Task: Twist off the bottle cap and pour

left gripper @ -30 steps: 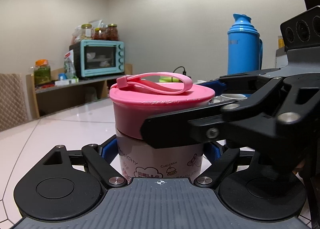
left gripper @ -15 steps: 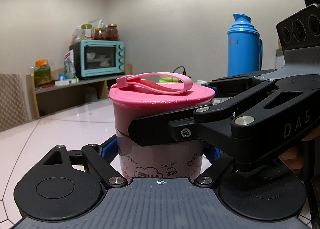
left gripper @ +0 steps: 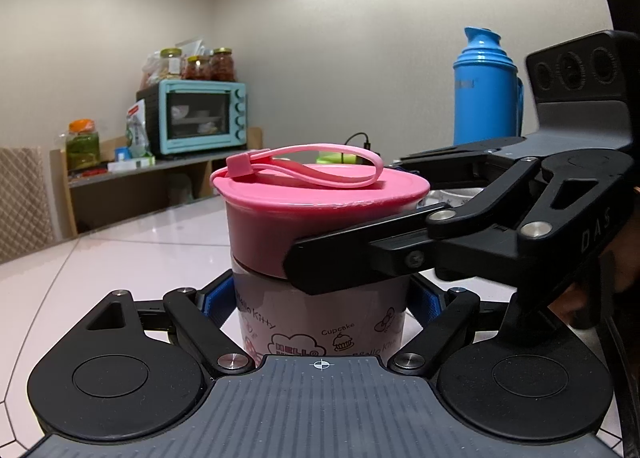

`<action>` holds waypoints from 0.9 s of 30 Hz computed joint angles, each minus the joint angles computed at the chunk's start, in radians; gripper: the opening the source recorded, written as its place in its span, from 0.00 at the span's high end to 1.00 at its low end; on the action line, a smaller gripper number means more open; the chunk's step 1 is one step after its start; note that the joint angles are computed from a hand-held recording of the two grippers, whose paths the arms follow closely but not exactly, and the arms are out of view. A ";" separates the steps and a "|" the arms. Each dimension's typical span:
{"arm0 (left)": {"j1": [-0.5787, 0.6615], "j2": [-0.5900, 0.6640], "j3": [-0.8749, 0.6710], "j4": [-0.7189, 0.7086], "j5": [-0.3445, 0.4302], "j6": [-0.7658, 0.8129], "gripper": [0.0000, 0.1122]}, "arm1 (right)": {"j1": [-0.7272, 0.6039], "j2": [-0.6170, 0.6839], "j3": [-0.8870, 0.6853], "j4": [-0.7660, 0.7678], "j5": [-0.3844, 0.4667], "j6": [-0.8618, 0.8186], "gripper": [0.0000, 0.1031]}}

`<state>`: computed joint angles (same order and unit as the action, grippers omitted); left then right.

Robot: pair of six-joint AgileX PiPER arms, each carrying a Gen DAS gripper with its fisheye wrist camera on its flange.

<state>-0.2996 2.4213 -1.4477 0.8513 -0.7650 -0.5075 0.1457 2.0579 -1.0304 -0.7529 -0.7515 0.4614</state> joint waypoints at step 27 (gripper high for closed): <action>-0.007 0.004 -0.005 -0.006 0.003 0.000 0.20 | -0.222 0.119 -0.342 -0.755 -0.285 0.445 0.00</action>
<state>-0.3063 2.4258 -1.4526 0.8457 -0.7618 -0.5071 -0.0763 2.1770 -1.3724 -1.5076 -1.0368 0.9065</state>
